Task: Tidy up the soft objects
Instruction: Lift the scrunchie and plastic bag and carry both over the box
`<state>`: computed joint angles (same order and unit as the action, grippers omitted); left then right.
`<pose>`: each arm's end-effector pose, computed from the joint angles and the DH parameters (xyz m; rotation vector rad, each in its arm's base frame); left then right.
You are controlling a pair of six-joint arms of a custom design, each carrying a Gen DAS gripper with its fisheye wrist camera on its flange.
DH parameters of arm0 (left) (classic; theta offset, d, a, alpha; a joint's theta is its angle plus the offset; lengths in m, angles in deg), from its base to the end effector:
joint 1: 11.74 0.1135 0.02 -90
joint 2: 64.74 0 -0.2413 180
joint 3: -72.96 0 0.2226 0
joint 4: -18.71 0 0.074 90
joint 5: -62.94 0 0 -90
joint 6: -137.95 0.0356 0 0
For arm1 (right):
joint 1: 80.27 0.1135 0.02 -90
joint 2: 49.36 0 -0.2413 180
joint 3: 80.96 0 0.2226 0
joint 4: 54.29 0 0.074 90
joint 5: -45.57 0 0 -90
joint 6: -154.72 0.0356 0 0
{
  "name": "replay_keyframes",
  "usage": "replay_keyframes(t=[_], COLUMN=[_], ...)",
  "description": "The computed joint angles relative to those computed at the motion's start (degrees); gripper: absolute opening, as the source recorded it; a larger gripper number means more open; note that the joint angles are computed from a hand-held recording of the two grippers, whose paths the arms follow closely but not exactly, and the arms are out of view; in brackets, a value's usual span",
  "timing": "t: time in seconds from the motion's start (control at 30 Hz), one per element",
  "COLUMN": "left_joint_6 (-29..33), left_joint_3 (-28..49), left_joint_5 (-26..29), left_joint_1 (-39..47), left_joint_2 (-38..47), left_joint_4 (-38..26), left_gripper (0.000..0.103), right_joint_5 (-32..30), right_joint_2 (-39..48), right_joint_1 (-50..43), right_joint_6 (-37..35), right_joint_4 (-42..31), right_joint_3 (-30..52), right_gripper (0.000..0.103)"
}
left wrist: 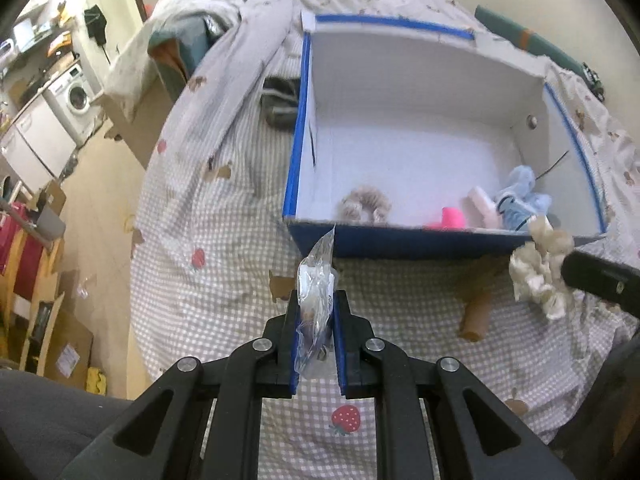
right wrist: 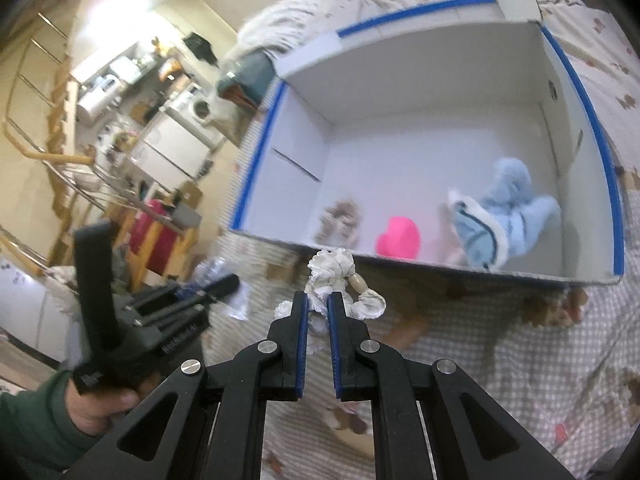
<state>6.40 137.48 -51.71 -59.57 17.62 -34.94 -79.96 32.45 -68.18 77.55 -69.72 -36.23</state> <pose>0.1678 -0.1632 0.1836 0.0502 2.6132 0.1064 0.2165 0.0675 0.1364 -0.2529 2.4743 0.9546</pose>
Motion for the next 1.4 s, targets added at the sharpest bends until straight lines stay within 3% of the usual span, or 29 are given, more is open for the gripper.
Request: replay_keyframes(t=[0.2,0.4,0.67,0.97,1.4], left_joint_6=[3.25,8.62,11.46,13.02,12.65], left_joint_3=[8.15,17.04,27.93,35.79,41.27], left_joint_5=[-4.29,-6.03,-2.31,0.98,4.14], left_joint_1=[-1.24,-0.11,4.2,6.54,7.64], left_joint_2=[0.33,5.43,15.13,26.58,36.82], left_joint_4=[-3.04,-2.83,-1.79,-1.32,-0.3], left_gripper=[0.012,0.012,0.012,0.012,0.013], right_joint_5=[-2.38,-5.81,-1.32,1.99,6.99], right_joint_2=[-7.74,-7.12,0.48,12.61,21.86], right_joint_1=[-4.3,-9.71,-10.15,-8.99,-6.54], right_joint_6=[0.15,-0.22,-0.76,1.49,0.43], right_joint_4=[-3.69,-6.09,-5.41,0.21,-4.67], right_joint_3=[1.39,5.85,13.7,15.21,22.87], right_gripper=[0.012,0.012,0.012,0.012,0.012])
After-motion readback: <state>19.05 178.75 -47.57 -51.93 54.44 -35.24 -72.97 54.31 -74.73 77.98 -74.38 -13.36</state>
